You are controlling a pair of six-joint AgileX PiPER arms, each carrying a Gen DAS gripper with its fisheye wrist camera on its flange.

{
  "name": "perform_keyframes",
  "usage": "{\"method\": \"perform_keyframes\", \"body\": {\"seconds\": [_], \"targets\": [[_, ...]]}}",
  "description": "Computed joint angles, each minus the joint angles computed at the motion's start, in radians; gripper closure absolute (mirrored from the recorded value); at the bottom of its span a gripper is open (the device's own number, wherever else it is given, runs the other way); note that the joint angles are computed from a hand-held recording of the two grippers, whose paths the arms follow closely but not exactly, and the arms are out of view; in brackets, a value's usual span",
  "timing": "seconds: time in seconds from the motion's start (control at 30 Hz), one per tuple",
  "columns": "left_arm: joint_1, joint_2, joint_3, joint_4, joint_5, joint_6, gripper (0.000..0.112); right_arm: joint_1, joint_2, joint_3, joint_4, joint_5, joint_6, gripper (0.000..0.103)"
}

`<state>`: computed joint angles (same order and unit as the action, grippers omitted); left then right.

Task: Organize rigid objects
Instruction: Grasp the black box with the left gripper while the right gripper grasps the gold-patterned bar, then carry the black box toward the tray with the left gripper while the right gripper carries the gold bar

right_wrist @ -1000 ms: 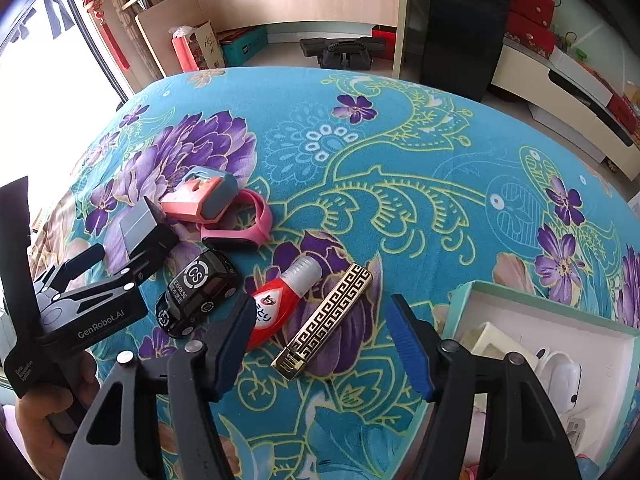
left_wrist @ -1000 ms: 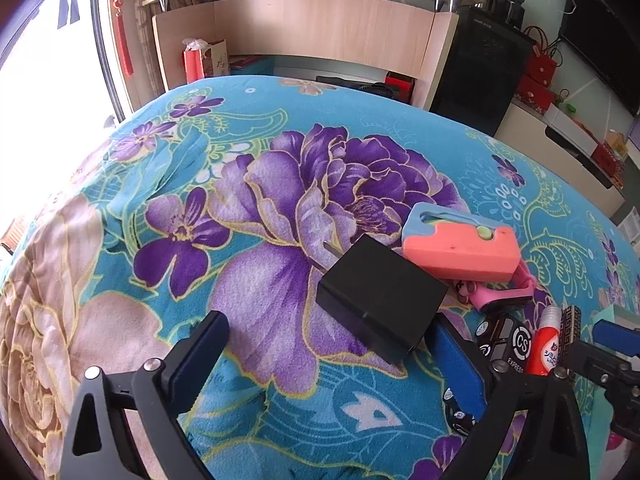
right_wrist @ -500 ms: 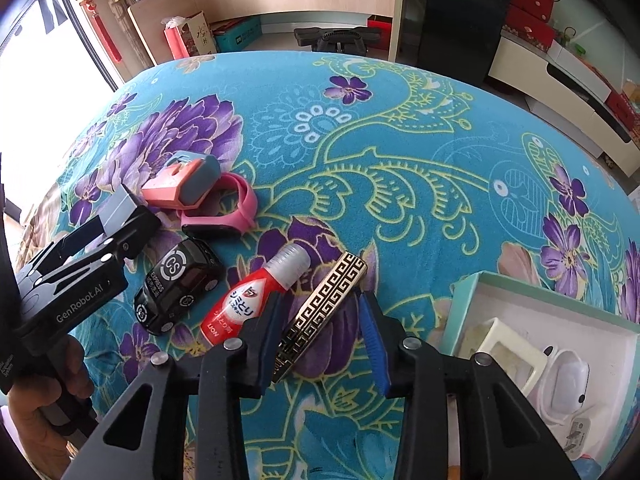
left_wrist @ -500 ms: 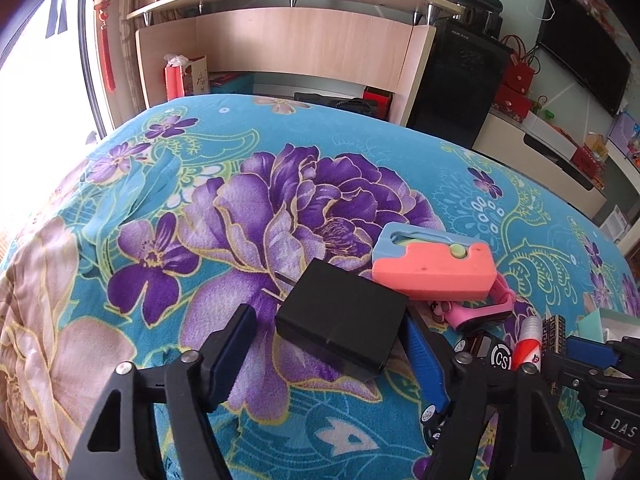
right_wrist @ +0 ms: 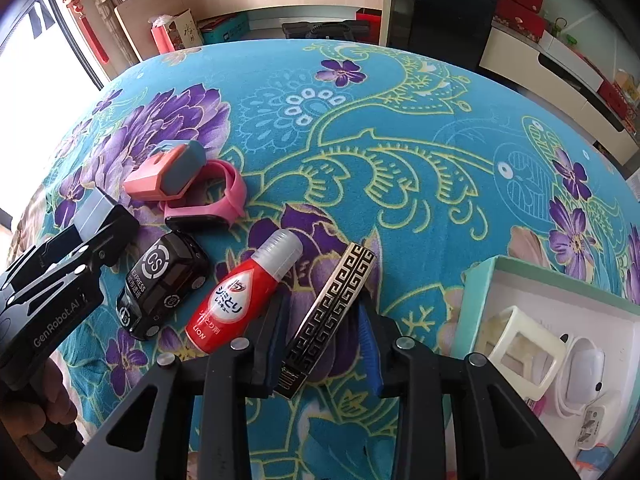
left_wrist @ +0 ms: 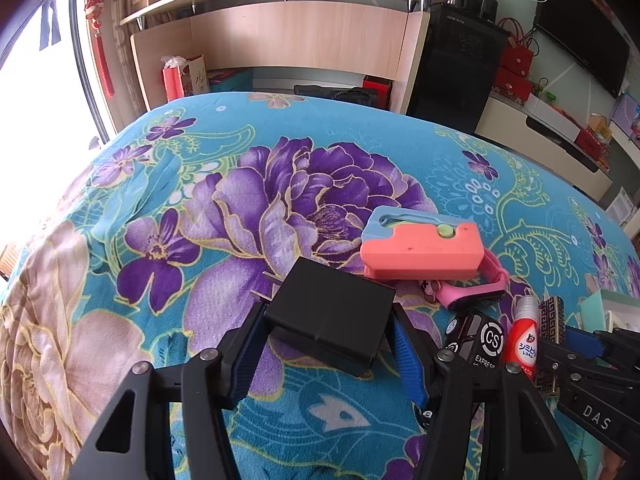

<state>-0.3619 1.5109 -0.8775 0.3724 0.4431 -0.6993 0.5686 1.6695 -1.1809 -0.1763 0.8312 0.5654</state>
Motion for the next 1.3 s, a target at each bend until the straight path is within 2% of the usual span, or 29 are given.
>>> {"method": "perform_keyframes", "body": {"seconds": [0.27, 0.47, 0.7, 0.97, 1.17, 1.27, 1.3], "targets": [[-0.037, -0.027, 0.016, 0.091, 0.042, -0.131, 0.05, 0.054, 0.031, -0.007, -0.115, -0.012, 0.191, 0.072], [-0.05, -0.068, 0.038, 0.103, 0.052, -0.17, 0.05, 0.114, 0.002, 0.037, -0.183, -0.012, 0.307, 0.086], [-0.074, -0.093, 0.045, 0.133, 0.084, -0.216, 0.05, 0.173, -0.075, 0.143, -0.263, -0.041, 0.454, 0.088], [-0.15, -0.148, 0.038, 0.234, 0.152, -0.308, 0.05, 0.2, -0.225, 0.273, -0.314, -0.092, 0.579, 0.088], [-0.234, -0.178, 0.002, 0.239, 0.198, -0.311, 0.05, 0.248, -0.384, 0.318, -0.386, -0.019, 0.656, 0.088], [-0.291, -0.195, -0.018, 0.239, 0.206, -0.316, 0.05, 0.238, -0.506, 0.358, -0.39, -0.011, 0.672, 0.088], [-0.325, -0.194, -0.031, 0.267, 0.227, -0.339, 0.05, 0.247, -0.543, 0.364, -0.406, 0.016, 0.688, 0.088]]}}
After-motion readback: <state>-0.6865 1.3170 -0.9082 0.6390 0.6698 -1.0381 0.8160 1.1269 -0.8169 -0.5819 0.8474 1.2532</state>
